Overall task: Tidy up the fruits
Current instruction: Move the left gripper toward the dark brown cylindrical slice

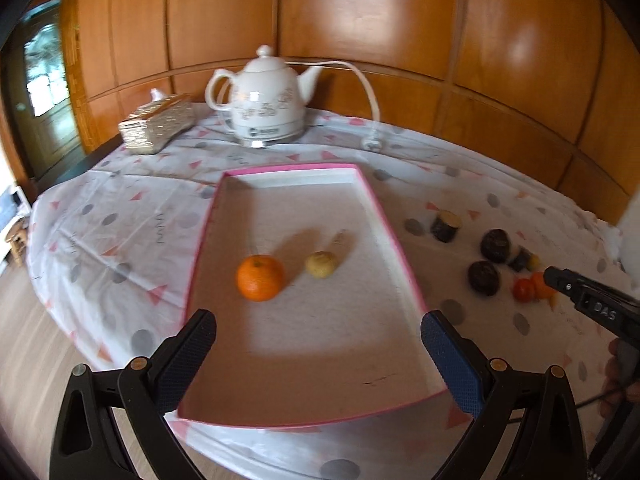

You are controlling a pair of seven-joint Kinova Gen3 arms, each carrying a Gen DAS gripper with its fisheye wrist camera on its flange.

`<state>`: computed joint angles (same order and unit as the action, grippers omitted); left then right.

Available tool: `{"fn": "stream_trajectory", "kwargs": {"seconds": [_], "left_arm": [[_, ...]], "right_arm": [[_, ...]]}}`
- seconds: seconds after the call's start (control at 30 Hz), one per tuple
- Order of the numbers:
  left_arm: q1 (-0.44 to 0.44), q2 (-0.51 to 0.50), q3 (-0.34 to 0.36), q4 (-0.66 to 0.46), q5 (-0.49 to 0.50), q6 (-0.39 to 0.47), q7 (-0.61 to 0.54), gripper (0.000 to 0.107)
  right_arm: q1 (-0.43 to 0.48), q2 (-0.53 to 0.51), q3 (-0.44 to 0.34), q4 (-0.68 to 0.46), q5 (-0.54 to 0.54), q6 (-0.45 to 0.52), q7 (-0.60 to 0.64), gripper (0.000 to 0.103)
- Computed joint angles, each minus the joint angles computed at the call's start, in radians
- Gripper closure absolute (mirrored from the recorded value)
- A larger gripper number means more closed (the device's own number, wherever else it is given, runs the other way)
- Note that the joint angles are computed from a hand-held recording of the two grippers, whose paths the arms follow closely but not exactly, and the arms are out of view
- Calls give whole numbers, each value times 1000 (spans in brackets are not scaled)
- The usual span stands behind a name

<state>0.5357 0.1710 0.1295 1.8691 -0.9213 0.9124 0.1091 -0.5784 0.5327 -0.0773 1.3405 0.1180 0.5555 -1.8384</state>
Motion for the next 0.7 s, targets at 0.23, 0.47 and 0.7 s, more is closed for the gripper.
{"fn": "stream_trajectory", "kwargs": {"seconds": [0.23,0.47,0.7], "left_arm": [[-11,4,2,-11,-8,-76,-57,5],[-9,35,-10,-74,68,-73,-208,5],[-3,56,-29,-123,96,-104,-296,5]], "right_arm": [[11,-35,75,80,36,-19,-111,65],[25,-53,125,140,105,-17,-247,65],[40,-64,136,176,161,-27,-330,65]]}}
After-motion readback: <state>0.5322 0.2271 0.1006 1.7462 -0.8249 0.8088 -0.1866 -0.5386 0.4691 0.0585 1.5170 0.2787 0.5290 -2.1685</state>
